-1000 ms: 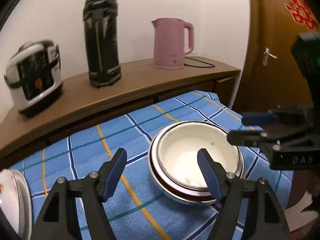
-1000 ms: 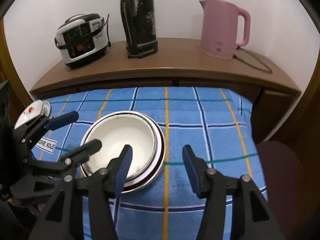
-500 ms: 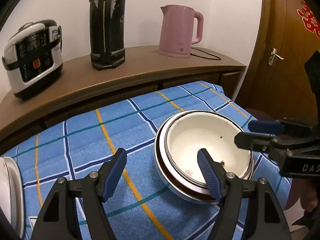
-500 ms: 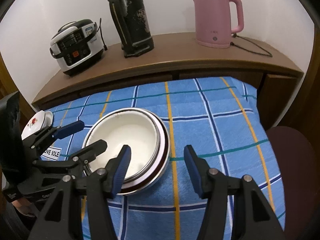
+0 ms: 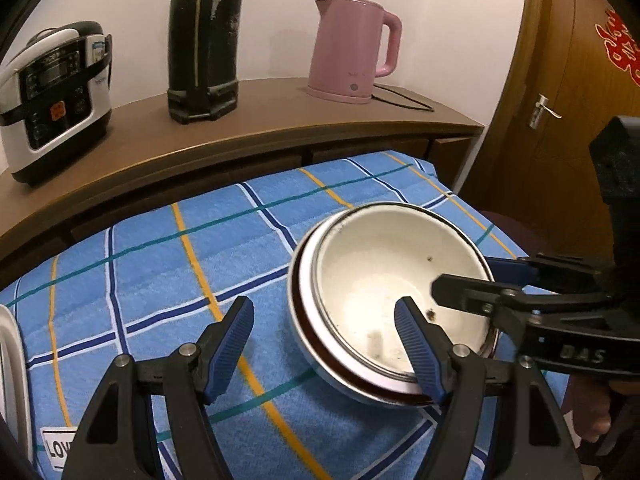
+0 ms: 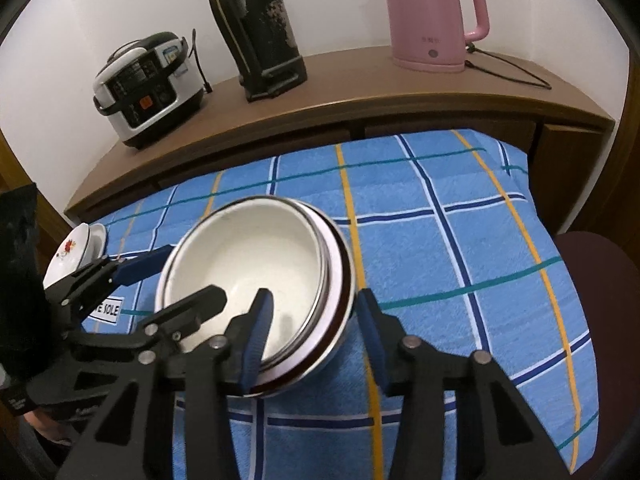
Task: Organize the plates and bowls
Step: 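Close both grippers on the rim of the nested bowl stack, then lift the nested bowl stack with both grippers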
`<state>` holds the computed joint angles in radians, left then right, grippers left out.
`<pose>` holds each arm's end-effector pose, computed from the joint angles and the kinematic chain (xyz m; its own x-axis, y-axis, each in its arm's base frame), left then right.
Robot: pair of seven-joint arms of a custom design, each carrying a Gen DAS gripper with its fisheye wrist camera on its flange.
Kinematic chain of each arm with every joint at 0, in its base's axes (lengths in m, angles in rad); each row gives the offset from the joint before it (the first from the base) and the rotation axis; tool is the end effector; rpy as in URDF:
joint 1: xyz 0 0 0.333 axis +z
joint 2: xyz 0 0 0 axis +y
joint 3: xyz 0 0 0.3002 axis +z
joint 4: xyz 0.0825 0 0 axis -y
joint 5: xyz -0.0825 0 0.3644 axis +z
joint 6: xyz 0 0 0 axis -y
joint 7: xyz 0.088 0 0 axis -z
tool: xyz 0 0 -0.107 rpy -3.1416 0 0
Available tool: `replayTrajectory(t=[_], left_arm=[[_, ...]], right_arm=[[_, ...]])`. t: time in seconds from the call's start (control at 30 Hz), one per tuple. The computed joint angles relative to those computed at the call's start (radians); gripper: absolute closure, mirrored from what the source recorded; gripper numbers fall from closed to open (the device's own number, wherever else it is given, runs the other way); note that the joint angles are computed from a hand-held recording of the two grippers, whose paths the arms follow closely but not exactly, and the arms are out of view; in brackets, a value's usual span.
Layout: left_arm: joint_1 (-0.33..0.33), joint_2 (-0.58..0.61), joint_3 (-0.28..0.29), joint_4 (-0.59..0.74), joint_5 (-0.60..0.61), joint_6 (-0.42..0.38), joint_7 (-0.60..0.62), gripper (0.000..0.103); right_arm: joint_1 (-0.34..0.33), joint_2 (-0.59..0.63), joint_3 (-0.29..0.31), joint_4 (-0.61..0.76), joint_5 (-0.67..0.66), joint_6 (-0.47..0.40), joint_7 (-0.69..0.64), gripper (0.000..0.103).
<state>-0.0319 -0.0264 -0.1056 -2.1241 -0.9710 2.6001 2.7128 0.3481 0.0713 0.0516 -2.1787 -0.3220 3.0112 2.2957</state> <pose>0.5522 -0.0599 0.4643 -0.5699 -0.8080 0.1497 -0.6274 0.3102 -0.7143 0.5201 0.2444 0.4423 0.0712 -0.9656 -0.2502 -0.7528 0.1125 -0.6485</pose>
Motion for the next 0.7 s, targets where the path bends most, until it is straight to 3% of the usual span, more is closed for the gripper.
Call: replayTrajectory(t=[0.23, 0.33, 0.43, 0.57, 0.7], left_arm=[[-0.021, -0.005, -0.011, -0.031, 0.019, 0.061, 0.024, 0.045], [-0.008, 0.011, 0.0, -0.003, 0.022, 0.013, -0.013, 0.055], [0.0, 0.017, -0.003, 0.003, 0.034, 0.002, -0.029, 0.056], [0.012, 0.031, -0.002, 0.021, 0.056, -0.037, -0.077, 0.057], [0.016, 0.019, -0.008, 0.011, 0.039, -0.044, -0.046, 0.057]], right_arm=[[-0.001, 0.0, -0.003, -0.001, -0.006, 0.003, 0.011, 0.073], [-0.013, -0.002, 0.012, -0.009, 0.065, 0.011, -0.046, 0.076], [-0.011, -0.001, 0.013, -0.005, 0.085, 0.011, -0.061, 0.077], [-0.029, 0.0, 0.041, -0.018, 0.234, 0.037, -0.175, 0.078], [-0.002, 0.001, 0.007, -0.007, 0.134, 0.011, -0.1, 0.081]])
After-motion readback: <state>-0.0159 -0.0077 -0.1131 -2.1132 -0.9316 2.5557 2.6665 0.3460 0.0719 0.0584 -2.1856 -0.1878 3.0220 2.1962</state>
